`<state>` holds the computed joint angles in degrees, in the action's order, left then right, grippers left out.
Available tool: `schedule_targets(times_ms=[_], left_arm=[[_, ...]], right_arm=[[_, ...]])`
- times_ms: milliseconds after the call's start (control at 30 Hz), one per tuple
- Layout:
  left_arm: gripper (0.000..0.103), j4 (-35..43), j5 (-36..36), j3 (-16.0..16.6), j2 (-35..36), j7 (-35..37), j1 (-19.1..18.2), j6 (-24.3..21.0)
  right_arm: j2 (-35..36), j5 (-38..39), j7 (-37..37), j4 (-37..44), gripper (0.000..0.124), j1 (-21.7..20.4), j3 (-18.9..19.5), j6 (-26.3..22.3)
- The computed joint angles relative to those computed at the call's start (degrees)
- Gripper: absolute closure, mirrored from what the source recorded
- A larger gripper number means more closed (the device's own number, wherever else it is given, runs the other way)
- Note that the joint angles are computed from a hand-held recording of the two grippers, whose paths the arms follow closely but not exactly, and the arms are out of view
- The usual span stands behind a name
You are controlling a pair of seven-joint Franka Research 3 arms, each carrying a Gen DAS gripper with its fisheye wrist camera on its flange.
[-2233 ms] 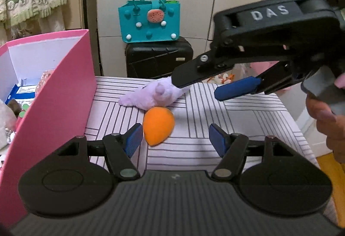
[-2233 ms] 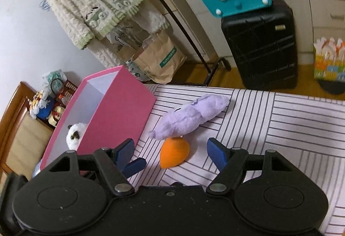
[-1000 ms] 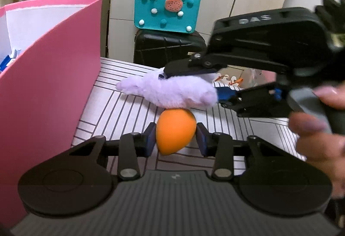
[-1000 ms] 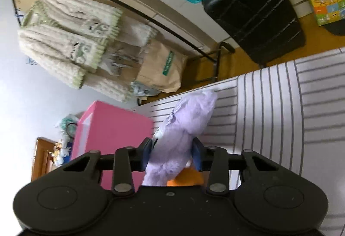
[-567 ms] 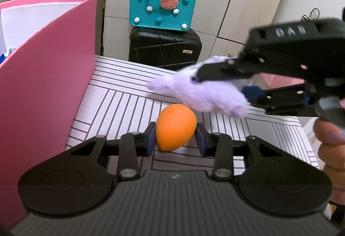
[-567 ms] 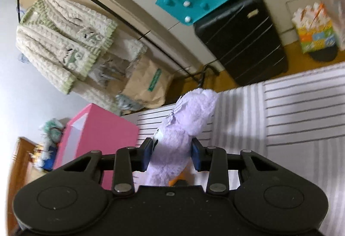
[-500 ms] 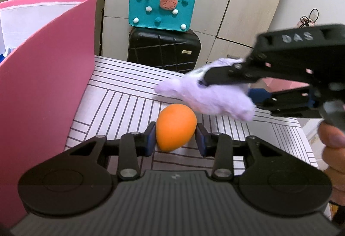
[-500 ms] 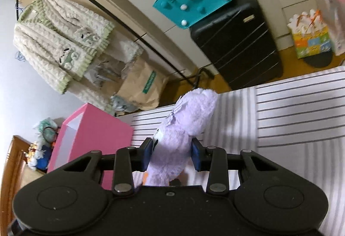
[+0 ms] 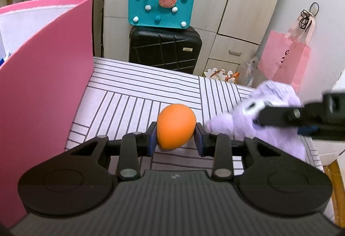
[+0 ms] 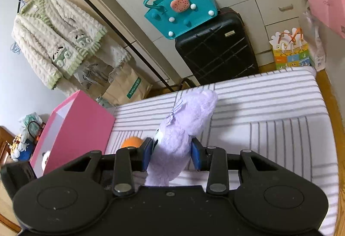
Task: Organize soft objects
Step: 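Close the left tool on the orange sponge while the right tool closes on the purple plush, then carry the orange sponge with the left tool while the right tool carries the purple plush over the box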
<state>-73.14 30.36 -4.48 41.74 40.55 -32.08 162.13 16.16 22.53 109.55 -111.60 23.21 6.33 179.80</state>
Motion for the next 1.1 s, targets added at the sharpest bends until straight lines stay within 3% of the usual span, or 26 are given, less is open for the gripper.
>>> schedule_targets(times_ms=[133, 233, 333, 467, 533, 733, 833, 900, 1000, 1100], left_arm=[[0.07, -0.7, -0.9, -1.3, -0.6, 1.7, 0.8, -0.1], [0.07, -2.8, -0.9, -1.4, -2.0, 2.3, 0.9, 1.0], [0.07, -5.3, -1.0, -1.9, -3.7, 2.7, 1.3, 2.3], [0.07, -9.1, -1.0, -2.2, -6.4, 2.9, 1.8, 4.7], [0.07, -10.9, -1.6, -3.1, -7.6, 3.8, 2.5, 5.3], [0.07, -18.0, -5.4, -7.3, -12.5, 8.6, 5.8, 6.3], [0.07, -23.0, -5.5, -6.3, -16.8, 6.9, 5.2, 6.4], [0.07, -26.4, -6.5, -7.8, -19.5, 7.9, 6.7, 7.5], [0.069, -31.1, -8.5, -10.3, -23.6, 11.1, 9.2, 9.3], [0.069, -34.8, -12.5, -13.7, -27.1, 16.7, 12.5, 9.9]], right_arm=[[-1.4, 0.6, -1.3, -2.3, 0.082, -0.4, 1.0, 1.2], [-2.3, -2.2, 1.6, -3.7, 0.082, 3.5, -3.4, 1.4], [-3.0, -2.3, 2.1, -5.0, 0.082, 3.0, -2.7, 2.0], [-4.7, -11.0, 10.8, -7.5, 0.082, 12.6, -13.3, 1.6], [-5.5, -12.9, 12.1, -8.3, 0.082, 12.5, -13.0, 1.7], [-7.4, -26.2, 24.4, -10.4, 0.081, 20.8, -21.7, 1.6], [-8.3, -36.9, 34.6, -11.4, 0.081, 28.0, -29.6, 1.8], [-9.2, -43.1, 40.4, -12.0, 0.081, 31.2, -33.0, 2.0], [-10.6, -49.9, 46.0, -12.3, 0.081, 32.8, -34.4, 1.0], [-12.0, -49.0, 44.2, -12.5, 0.081, 30.6, -30.6, -0.5]])
